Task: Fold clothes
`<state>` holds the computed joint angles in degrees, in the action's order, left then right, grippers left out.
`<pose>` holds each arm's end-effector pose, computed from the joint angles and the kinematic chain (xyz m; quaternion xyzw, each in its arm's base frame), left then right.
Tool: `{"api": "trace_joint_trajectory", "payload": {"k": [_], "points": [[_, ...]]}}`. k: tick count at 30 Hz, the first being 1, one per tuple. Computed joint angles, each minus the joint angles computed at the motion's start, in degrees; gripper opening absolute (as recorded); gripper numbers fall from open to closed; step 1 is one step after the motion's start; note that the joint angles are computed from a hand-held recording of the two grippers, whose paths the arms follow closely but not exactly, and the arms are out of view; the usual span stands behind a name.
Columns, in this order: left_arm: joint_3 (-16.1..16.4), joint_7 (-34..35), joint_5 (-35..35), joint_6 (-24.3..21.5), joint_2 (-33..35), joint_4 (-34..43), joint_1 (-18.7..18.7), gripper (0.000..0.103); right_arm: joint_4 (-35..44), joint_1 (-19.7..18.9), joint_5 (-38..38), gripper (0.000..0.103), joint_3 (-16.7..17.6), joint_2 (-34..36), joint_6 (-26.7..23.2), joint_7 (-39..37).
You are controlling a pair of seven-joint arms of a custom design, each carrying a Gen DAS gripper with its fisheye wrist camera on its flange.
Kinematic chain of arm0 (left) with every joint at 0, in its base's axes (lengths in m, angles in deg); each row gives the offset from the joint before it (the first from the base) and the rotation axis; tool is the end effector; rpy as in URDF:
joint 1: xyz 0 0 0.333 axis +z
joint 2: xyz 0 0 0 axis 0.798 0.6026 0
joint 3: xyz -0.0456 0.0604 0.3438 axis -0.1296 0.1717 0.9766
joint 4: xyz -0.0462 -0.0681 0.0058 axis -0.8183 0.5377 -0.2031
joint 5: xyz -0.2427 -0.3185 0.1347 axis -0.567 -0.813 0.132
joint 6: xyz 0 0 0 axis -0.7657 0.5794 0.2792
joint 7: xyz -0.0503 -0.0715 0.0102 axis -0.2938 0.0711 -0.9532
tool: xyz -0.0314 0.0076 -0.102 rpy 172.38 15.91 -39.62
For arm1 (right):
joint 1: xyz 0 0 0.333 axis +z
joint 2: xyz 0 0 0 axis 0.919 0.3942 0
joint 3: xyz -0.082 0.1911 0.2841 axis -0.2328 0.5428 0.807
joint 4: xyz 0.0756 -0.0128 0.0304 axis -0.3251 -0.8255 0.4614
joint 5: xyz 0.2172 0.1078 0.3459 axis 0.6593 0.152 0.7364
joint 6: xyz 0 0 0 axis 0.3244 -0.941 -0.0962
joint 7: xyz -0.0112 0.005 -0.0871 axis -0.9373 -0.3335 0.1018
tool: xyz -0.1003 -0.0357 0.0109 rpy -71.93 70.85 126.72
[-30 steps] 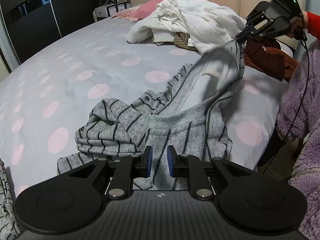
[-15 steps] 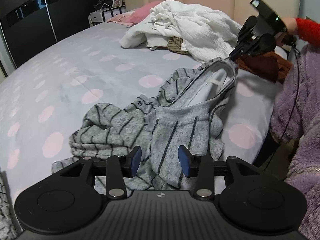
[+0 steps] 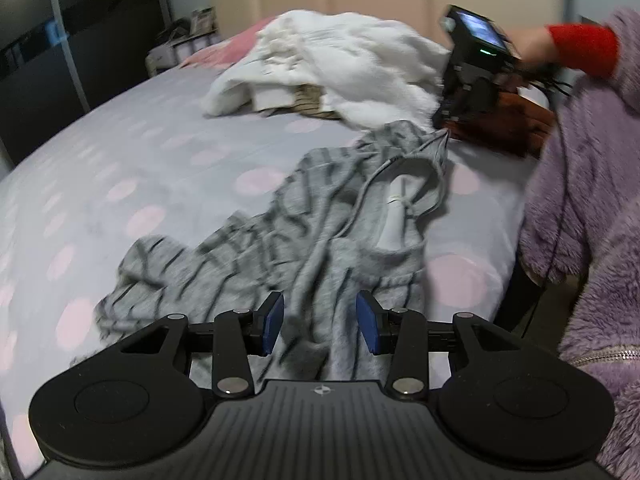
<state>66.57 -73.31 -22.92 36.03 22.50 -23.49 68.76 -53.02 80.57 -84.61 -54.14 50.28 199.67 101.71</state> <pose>0.6391 0.1040 0.4434 -0.1730 0.9121 -0.3461 0.1355 0.6552 0.1369 0.4096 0.8623 -0.4304 0.2668 0.0023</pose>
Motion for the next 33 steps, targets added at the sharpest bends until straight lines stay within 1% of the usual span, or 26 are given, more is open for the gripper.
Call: {"api": "trace_joint_trajectory", "payload": {"k": [3, 5, 6, 7, 8, 10, 14, 18, 21, 23, 25, 26, 27, 30, 31, 33], "points": [[-0.21, 2.86, 0.95, 0.22, -1.05, -1.92, -0.48, 0.038, -0.59, -0.41, 1.51, 0.004, 0.18, -0.51, 0.7, -0.15], [-0.23, 3.93, 1.65, 0.59, -1.51, -3.02, -0.95, 0.026, -1.44, -0.81, 2.8, 0.004, 0.59, -1.26, 2.16, -1.07], [-0.19, 4.71, 1.99, 0.52, -1.69, -3.45, -1.11, 0.024, -1.86, -1.25, 4.47, 0.005, 1.02, -1.62, 3.01, -2.22], [-0.12, 5.66, 2.36, -0.12, -1.87, -3.72, -1.18, 0.016, -2.24, -1.55, 5.85, 0.006, 1.33, -1.94, 3.72, -3.22], [0.0, 6.59, 2.57, -1.4, -2.03, -3.81, -1.1, 0.014, -2.52, -1.51, 6.18, 0.006, 1.36, -2.17, 4.08, -3.65], [0.39, 7.11, 4.13, -5.04, -2.02, -3.33, -1.0, 0.014, -3.08, -1.36, 6.37, 0.006, 1.36, -2.55, 4.54, -4.38], [0.93, 6.58, 9.88, -11.79, -1.6, -1.95, -1.1, 0.014, -4.27, -1.11, 6.34, 0.007, 1.49, -3.46, 6.12, -5.48], [1.29, 5.71, 13.16, -13.6, -1.28, -1.13, -1.11, 0.014, -4.89, -0.91, 6.96, 0.008, 2.02, -3.97, 8.66, -7.55], [1.53, 4.01, 12.66, -13.68, -0.74, 0.17, -0.57, 0.016, -4.6, -0.77, 7.99, 0.013, 2.48, -3.8, 10.27, -9.83], [1.59, 2.97, 11.41, -13.33, -0.23, 1.3, -0.04, 0.017, -4.71, -1.04, 10.55, 0.024, 3.22, -3.83, 11.33, -12.64], [1.48, 1.95, 10.18, -12.69, 0.21, 2.4, 0.35, 0.02, -5.0, -1.01, 12.4, 0.027, 3.7, -4.01, 11.93, -15.24], [1.36, 1.48, 9.77, -12.31, 0.39, 2.84, 0.45, 0.023, -5.17, -0.95, 13.21, 0.027, 3.92, -4.14, 12.17, -16.51], [1.21, 1.24, 9.25, -11.47, 0.47, 3.01, 0.49, 0.025, -5.35, -0.89, 14.02, 0.027, 4.14, -4.25, 12.46, -17.79], [0.69, 0.01, 8.36, -7.33, 0.48, 2.57, 0.04, 0.026, -5.89, -0.96, 17.26, 0.028, 4.99, -4.57, 13.73, -22.12], [0.56, -0.53, 8.62, -6.53, 0.51, 2.38, -0.14, 0.026, -6.04, -0.95, 18.35, 0.031, 5.24, -4.66, 14.02, -23.46], [0.32, -1.02, 10.16, -5.97, 0.59, 2.05, -0.55, 0.028, -6.04, -0.15, 17.36, 0.035, 4.65, -4.5, 13.79, -23.68]]}}
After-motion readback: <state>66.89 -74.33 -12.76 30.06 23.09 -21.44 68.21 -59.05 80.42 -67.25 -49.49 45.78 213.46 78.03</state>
